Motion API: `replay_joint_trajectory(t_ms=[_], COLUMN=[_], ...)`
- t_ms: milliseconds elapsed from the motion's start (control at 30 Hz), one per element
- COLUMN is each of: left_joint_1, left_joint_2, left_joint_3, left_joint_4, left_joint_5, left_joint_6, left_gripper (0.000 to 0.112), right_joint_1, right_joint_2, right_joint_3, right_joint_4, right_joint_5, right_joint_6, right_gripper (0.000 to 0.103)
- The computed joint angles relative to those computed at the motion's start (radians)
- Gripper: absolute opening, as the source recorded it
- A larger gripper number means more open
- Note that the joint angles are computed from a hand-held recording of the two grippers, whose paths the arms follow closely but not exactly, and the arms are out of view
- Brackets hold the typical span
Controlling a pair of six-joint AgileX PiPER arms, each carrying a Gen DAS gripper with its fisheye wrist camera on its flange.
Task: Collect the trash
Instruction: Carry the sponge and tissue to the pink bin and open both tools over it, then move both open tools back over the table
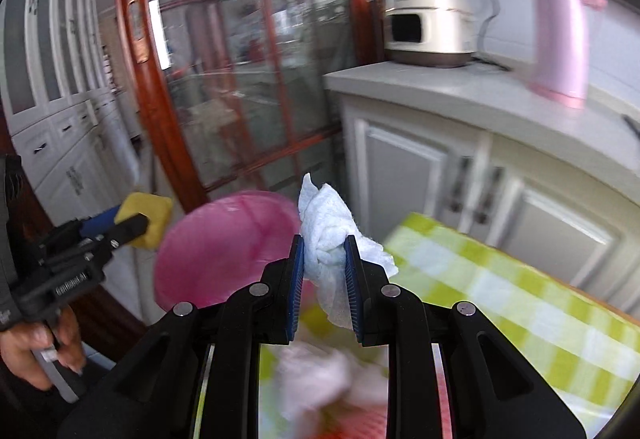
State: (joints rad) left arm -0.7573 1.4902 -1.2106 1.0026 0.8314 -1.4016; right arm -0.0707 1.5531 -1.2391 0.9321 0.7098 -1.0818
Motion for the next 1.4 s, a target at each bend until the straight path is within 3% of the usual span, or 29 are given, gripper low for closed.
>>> replay_joint_trajectory(t_ms=[200,367,667,967,1067,1133,1400], left_joint_1=[0.091,0.138,0.214,0.246,0.253,0.259,0.245], left_joint_2=[-0.018,-0.029,-0.038,-0.029,-0.024,-0.023,-0.048], left_joint_3=[0.042,0.074,0.110,0.099,0.094,0.093,0.109], left_joint_4=[-0.034,-0.051,-0.102,-0.147,-0.166,-0.173,-0.157], left_joint_5=[-0.067,-0.115,-0.201,-0.224,-0.231,-0.236,-0.218], left_joint_6=[0.030,0.037,0.055,0.098,0.117,0.121,0.093], left_gripper=[0.049,0.049,0.051,0.052,0.055,0.067,0.071], right_joint_1=[0.194,0.274,0.331,0.340,0.338,0.340,0.301], right_joint_2=[0.111,0.171,0.242,0.279,0.286,0.281,0.249], right_joint_3=[-0.109,-0.163,-0.230,-0.261,-0.269,-0.258,-0.216], right_joint_4=[-0.117,-0.185,-0.260,-0.288,-0.290,-0.298,-0.268], right_joint_5=[-0.054,-0.082,-0.072,-0.062,-0.060,-0.078,-0.097], right_joint_6=[0.150,0.240,0.332,0.356,0.369,0.373,0.332], right_gripper=[0.022,0.022,0.024,0.026,0.037,0.055,0.055])
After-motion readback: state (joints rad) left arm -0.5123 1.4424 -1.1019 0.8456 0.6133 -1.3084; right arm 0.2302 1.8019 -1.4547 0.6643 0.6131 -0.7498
